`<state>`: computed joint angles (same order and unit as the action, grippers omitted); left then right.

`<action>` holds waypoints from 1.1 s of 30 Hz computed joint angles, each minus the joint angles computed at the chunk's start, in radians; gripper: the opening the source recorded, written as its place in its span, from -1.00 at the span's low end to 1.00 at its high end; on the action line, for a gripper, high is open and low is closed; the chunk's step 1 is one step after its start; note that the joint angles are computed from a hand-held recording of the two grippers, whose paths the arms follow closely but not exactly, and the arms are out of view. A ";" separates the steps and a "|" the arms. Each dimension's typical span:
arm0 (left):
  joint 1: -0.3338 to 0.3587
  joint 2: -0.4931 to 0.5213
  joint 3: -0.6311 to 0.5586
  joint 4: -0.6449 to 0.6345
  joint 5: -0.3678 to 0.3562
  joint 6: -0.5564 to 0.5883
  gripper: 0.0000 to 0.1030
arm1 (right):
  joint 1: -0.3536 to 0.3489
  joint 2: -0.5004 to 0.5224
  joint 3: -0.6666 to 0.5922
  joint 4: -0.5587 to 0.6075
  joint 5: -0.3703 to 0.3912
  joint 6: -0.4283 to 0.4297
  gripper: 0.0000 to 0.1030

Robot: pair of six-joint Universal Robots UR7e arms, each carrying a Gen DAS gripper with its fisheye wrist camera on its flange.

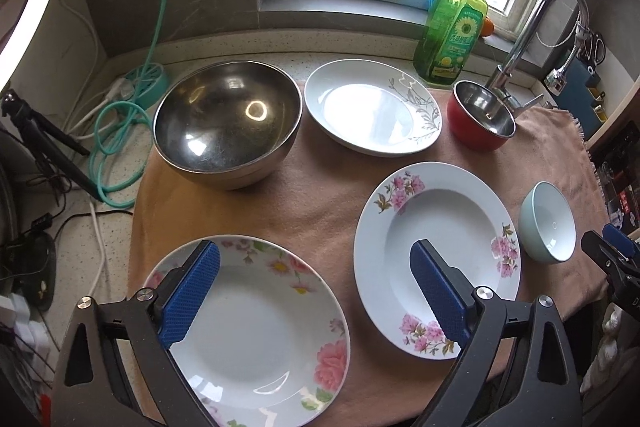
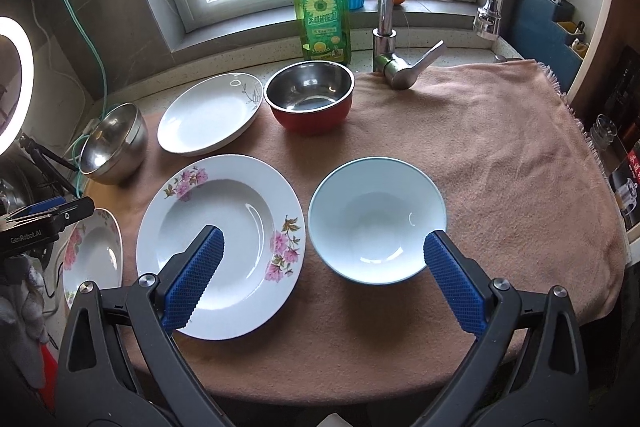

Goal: Organize plates and bowls

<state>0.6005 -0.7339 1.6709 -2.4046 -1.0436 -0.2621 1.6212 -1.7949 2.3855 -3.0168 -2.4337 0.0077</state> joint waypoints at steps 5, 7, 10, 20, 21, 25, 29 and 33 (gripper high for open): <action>0.020 0.022 -0.032 0.033 -0.043 0.026 0.47 | -0.067 -0.096 0.025 0.137 0.125 0.080 0.45; 0.028 0.033 -0.048 0.051 -0.068 0.036 0.40 | -0.098 -0.129 0.040 0.181 0.189 0.085 0.33; 0.039 0.051 -0.075 0.076 -0.101 0.056 0.25 | -0.130 -0.153 0.058 0.233 0.252 0.084 0.09; 0.067 0.130 -0.181 0.183 -0.179 0.105 -0.02 | -0.224 -0.148 0.082 0.236 0.414 0.099 -0.15; 0.068 0.137 -0.187 0.187 -0.177 0.111 -0.03 | -0.238 -0.149 0.084 0.233 0.434 0.103 -0.15; 0.086 0.159 -0.223 0.232 -0.219 0.107 -0.23 | -0.288 -0.158 0.090 0.243 0.496 0.123 -0.18; 0.088 0.172 -0.241 0.250 -0.218 0.115 -0.25 | -0.312 -0.152 0.092 0.234 0.523 0.126 -0.26; 0.103 0.191 -0.276 0.275 -0.248 0.109 -0.25 | -0.333 -0.142 0.091 0.225 0.552 0.126 -0.27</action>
